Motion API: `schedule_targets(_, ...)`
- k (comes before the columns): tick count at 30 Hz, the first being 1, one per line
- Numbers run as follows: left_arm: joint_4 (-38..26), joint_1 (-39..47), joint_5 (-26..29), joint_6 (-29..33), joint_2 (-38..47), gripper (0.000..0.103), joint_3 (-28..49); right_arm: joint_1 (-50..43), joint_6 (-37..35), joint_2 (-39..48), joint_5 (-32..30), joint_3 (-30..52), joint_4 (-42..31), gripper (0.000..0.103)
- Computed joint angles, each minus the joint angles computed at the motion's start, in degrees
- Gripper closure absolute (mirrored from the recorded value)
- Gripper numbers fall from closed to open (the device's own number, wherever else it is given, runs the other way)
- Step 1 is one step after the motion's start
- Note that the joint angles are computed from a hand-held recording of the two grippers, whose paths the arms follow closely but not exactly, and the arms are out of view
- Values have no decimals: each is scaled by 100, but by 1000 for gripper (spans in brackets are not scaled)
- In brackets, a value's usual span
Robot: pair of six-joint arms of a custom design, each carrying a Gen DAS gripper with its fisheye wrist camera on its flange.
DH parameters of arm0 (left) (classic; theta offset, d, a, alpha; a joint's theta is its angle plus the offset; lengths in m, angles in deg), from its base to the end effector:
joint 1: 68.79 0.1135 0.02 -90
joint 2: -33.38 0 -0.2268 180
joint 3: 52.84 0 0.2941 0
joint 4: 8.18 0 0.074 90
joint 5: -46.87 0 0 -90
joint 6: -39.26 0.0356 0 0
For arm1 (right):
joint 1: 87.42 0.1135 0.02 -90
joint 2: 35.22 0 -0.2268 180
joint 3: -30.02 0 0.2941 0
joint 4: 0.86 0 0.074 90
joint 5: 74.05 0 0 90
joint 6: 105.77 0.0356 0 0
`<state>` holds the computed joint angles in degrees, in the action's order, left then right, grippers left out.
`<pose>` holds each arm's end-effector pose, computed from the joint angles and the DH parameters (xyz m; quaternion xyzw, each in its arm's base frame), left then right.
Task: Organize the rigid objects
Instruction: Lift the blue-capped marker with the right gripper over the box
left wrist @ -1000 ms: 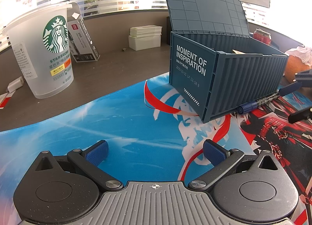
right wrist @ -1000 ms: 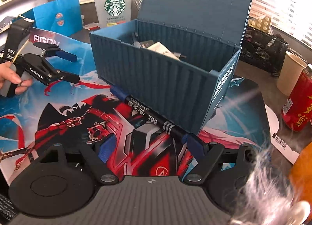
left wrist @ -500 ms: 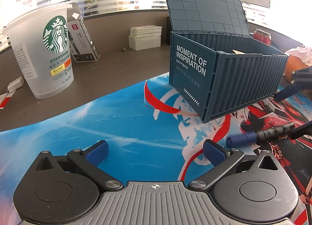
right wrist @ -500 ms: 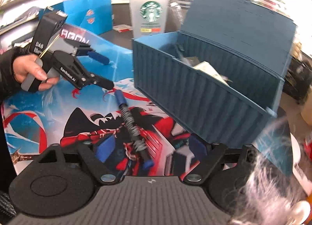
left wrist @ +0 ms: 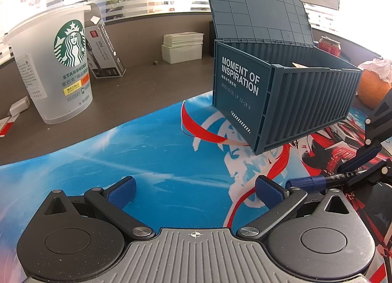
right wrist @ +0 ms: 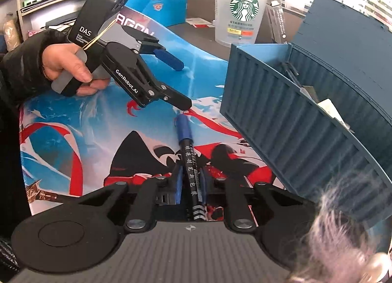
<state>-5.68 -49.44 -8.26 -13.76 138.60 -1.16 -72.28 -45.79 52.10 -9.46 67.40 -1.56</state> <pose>0.3079 0.0866 0.0156 0.2366 0.8735 -0.0989 0.4138 0.2528 0.0842 0.0329 -0.4211 0.8197 0.1628 0.3526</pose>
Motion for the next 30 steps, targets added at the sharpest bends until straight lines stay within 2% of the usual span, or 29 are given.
schedule_targets(8,8,-4,-2,-4,1,0,-3,147,-267,-409,315,-32,-426,91)
schedule_targets(15,4,3,4,3,4,0,-1,197,-742,-1586,608,-15,-1668,91)
schedule_targets(22,11,0,3,0,3,0,-7,402,-1261,-2154,1055,475,-2820,91)
schedule_targets(30,10,6,7,4,3,0,-7,481,-1686,-2051,1387,1403,-3554,91)
